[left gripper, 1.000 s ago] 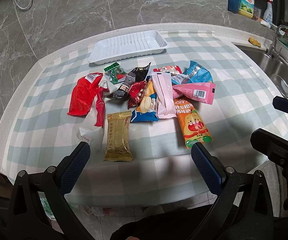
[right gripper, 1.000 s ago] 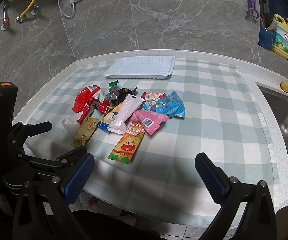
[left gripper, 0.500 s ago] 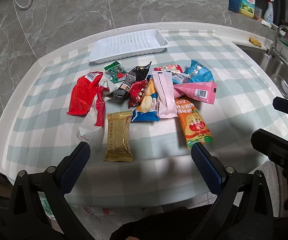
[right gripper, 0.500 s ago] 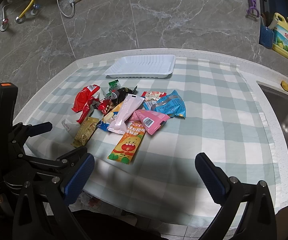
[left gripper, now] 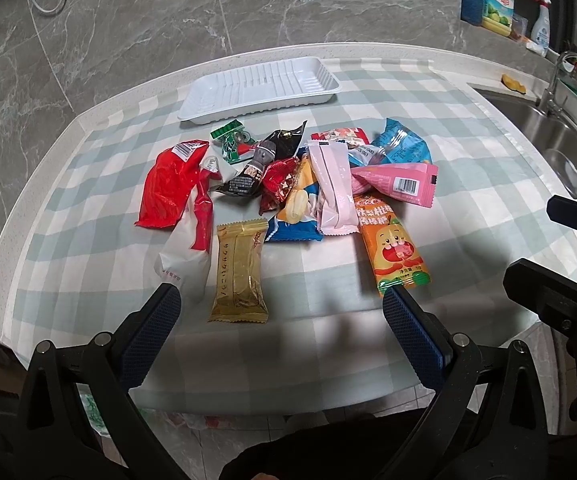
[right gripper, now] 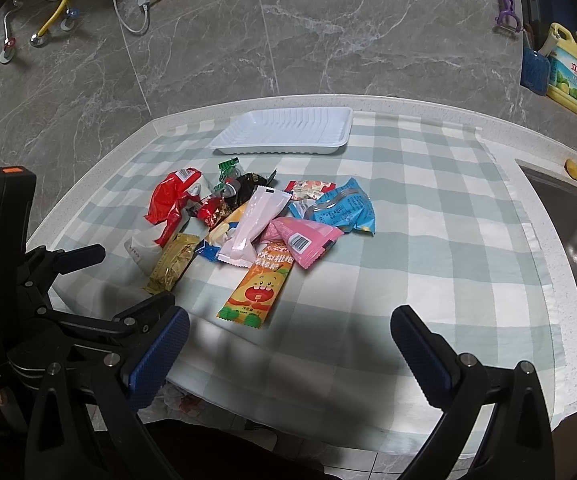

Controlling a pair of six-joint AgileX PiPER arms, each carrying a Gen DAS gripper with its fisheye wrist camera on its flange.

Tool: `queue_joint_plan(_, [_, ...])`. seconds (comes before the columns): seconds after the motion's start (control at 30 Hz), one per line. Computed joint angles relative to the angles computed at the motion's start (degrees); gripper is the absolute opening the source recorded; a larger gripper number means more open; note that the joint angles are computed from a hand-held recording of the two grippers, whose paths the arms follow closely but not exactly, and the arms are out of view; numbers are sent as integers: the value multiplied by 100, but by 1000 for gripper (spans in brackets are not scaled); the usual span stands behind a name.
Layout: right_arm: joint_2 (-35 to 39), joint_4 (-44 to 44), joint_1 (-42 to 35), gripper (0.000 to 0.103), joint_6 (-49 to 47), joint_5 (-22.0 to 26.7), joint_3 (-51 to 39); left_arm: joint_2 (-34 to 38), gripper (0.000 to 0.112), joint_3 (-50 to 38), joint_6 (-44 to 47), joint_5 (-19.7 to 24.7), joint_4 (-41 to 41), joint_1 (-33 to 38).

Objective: Organize snacks

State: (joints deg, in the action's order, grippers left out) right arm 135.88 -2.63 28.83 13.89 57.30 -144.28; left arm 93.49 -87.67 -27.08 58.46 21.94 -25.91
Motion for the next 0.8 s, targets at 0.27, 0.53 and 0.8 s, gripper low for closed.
queue_joint_plan(0.27, [32,12,-4,103,-3,42,-68,-3,103,-1,22,1,-8,9])
queue_joint_plan(0.53, [7,-7,51,103,54,10,-1,-20,103,38,32,-21,-25,36])
queue_joint_plan(0.8, [-41,3,65,103,77,-53,118,-96,103,164,19,-63,-21,67])
